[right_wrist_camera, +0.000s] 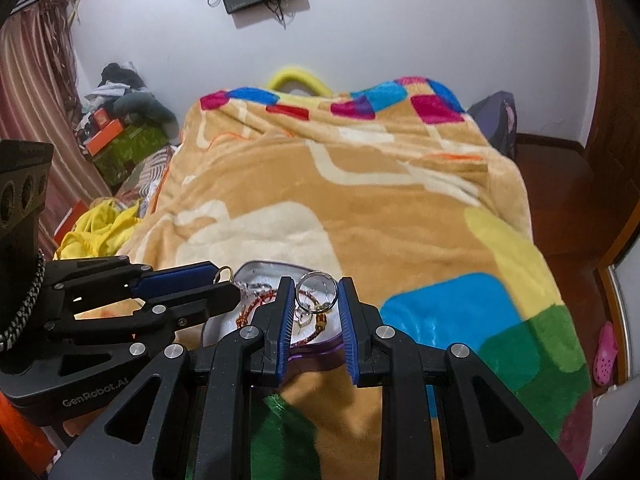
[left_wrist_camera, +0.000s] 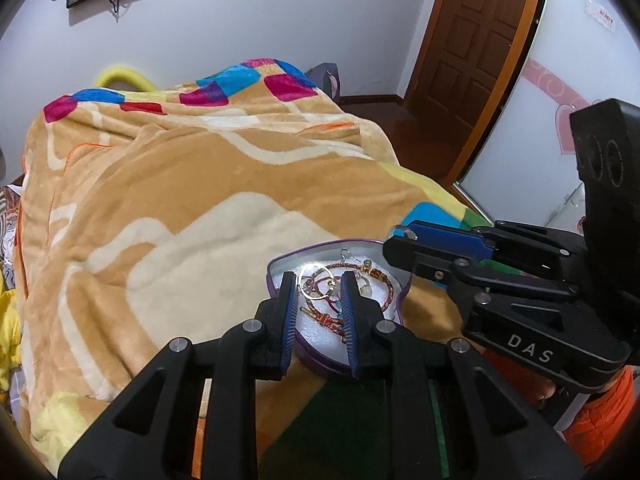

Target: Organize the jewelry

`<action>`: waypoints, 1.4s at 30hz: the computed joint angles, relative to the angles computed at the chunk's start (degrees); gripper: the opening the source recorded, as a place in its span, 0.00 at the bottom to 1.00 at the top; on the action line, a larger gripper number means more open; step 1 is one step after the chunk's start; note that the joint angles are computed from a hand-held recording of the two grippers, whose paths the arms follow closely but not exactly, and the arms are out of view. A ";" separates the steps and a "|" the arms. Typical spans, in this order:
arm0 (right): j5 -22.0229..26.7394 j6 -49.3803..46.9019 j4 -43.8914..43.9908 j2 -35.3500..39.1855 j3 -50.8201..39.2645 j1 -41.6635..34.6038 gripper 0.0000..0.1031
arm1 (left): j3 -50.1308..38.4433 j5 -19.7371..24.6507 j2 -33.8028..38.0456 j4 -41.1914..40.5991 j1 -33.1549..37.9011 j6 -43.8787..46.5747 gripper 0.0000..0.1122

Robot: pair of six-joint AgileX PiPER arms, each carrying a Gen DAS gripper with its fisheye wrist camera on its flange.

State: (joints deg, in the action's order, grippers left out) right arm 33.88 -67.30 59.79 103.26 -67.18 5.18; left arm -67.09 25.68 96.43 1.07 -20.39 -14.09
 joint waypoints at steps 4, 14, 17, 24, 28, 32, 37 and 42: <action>1.77 2.39 -3.32 1.04 -1.47 0.28 0.19 | -0.35 0.54 0.06 0.22 -0.22 -0.07 0.18; 2.31 5.24 -7.72 0.06 -1.97 0.86 0.22 | -0.94 2.28 -0.62 -6.29 1.78 4.82 0.19; 2.53 5.08 -7.28 -1.12 -1.48 0.12 0.22 | -0.51 2.54 -2.08 -4.85 1.56 3.11 0.19; 3.11 2.38 -2.21 -9.41 2.19 -2.57 0.22 | 0.98 3.64 -9.96 6.86 -1.19 -9.31 0.19; 3.36 -1.47 2.89 -18.24 5.98 -4.41 0.22 | 0.92 6.21 -16.02 18.02 -5.03 -20.12 0.20; 4.53 -7.19 9.90 -28.21 10.38 -7.16 0.22 | 1.21 11.48 -23.46 36.17 -13.33 -36.66 0.27; 6.57 -14.29 19.65 -43.26 17.25 -12.07 0.22 | 1.59 22.51 -30.89 54.94 -27.39 -52.18 0.40; 6.26 -15.90 24.10 -54.43 22.29 -15.42 0.24 | 2.18 43.18 -34.09 72.28 -48.27 -63.44 0.48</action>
